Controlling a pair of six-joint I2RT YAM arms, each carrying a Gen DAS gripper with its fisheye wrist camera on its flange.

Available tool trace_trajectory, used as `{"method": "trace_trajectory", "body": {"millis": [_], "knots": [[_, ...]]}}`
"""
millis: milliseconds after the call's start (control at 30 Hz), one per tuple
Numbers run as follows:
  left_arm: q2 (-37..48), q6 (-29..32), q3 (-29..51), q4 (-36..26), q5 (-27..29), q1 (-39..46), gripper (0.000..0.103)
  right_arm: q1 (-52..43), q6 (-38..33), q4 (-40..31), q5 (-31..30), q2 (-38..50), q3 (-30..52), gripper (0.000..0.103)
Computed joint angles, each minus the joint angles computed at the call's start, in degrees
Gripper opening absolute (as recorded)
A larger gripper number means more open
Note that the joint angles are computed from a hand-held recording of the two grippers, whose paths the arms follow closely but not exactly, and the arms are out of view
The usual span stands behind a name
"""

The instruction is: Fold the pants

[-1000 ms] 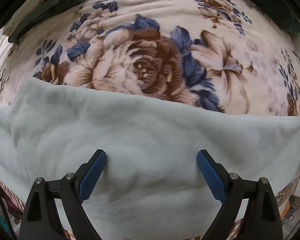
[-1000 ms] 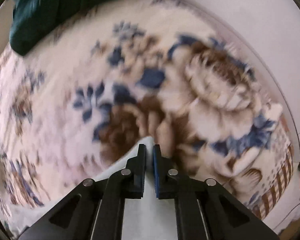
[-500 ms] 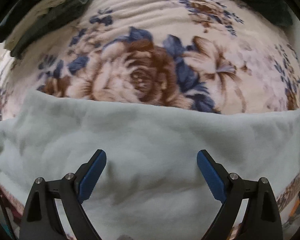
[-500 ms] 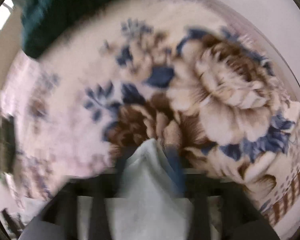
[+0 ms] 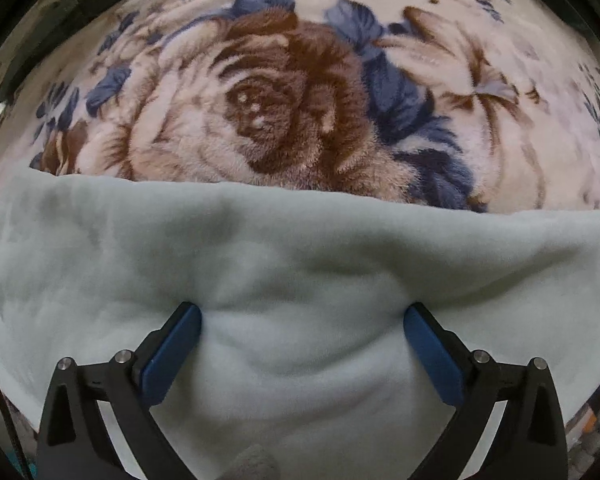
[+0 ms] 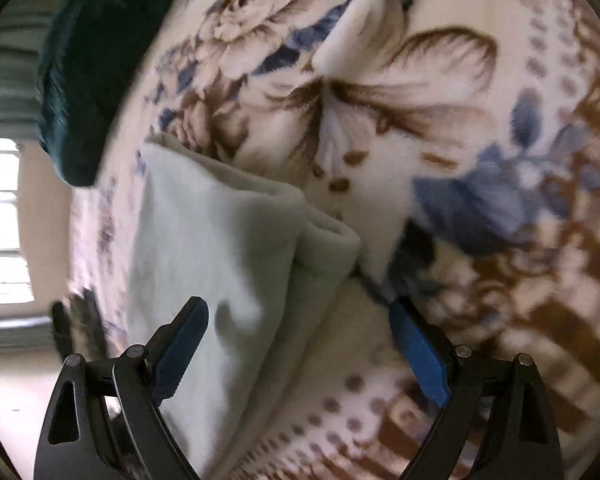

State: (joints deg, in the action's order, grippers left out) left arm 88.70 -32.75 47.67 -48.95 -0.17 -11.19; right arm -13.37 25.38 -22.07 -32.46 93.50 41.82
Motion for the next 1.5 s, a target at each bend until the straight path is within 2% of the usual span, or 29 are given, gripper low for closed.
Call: {"method": "trace_trajectory", "body": {"millis": [133, 200, 300, 367, 433, 567, 667, 733, 900, 1000, 1133, 1300, 1433, 1500], "knots": [[-2.5, 0.6, 1.6, -2.3, -0.3, -0.2, 0.103, -1.7, 8.5, 16.3, -9.3, 0.9, -5.3, 0.093], [-3.9, 0.5, 1.4, -3.1, -0.2, -0.7, 0.103, -0.4, 12.9, 22.5, -11.1, 3.3, -5.5, 0.093], [-4.5, 0.4, 1.2, -3.6, -0.2, -1.0, 0.103, 2.8, 14.3, 26.0, -8.8, 9.6, -3.3, 0.094], [-4.7, 0.5, 1.5, -4.0, -0.2, -1.0, 0.103, 4.3, 16.1, 27.7, -6.5, 9.3, -3.4, 0.092], [-5.7, -0.1, 1.4, -4.6, 0.3, -1.3, 0.103, 5.0, 17.5, 29.1, -6.1, 7.4, -4.1, 0.022], [-7.6, 2.3, 2.2, -6.9, 1.1, 1.6, 0.103, 4.4, 19.7, 28.1, -5.0, 4.3, -4.3, 0.022], [-7.9, 3.7, 3.1, -7.7, 1.6, 3.6, 0.103, 3.3, 23.0, 32.2, -6.2, 5.8, -6.5, 0.022], [-8.5, 5.7, 4.1, -9.3, 1.2, 4.8, 0.103, 3.5, 23.8, 32.5, -5.8, 4.8, -7.2, 0.022], [-11.6, 9.1, 5.1, -12.6, 2.1, 8.5, 0.103, 6.5, 21.4, 24.5, -2.3, -1.7, -4.9, 0.022], [-13.9, 11.0, 5.4, -14.6, 0.5, 10.0, 0.103, 9.6, 21.9, 21.2, 0.2, -5.6, -3.4, 0.022], [-17.8, 16.4, 5.6, -17.5, 1.2, 14.9, 0.103, 18.4, 21.2, 13.0, 7.0, -13.7, -0.1, 0.022], [-22.2, 28.5, 7.6, -23.4, 4.2, 28.4, 0.103, 33.8, 25.5, 5.9, 18.9, -19.0, 5.4, 0.022], [-25.3, 41.9, 9.9, -30.9, 6.5, 45.2, 0.103, 48.5, 30.3, 2.1, 29.3, -17.6, 11.2, 0.022], [-26.3, 51.8, 11.3, -34.2, 6.8, 56.7, 0.103, 57.5, 32.8, 0.5, 34.8, -14.2, 15.6, 0.022]]}}
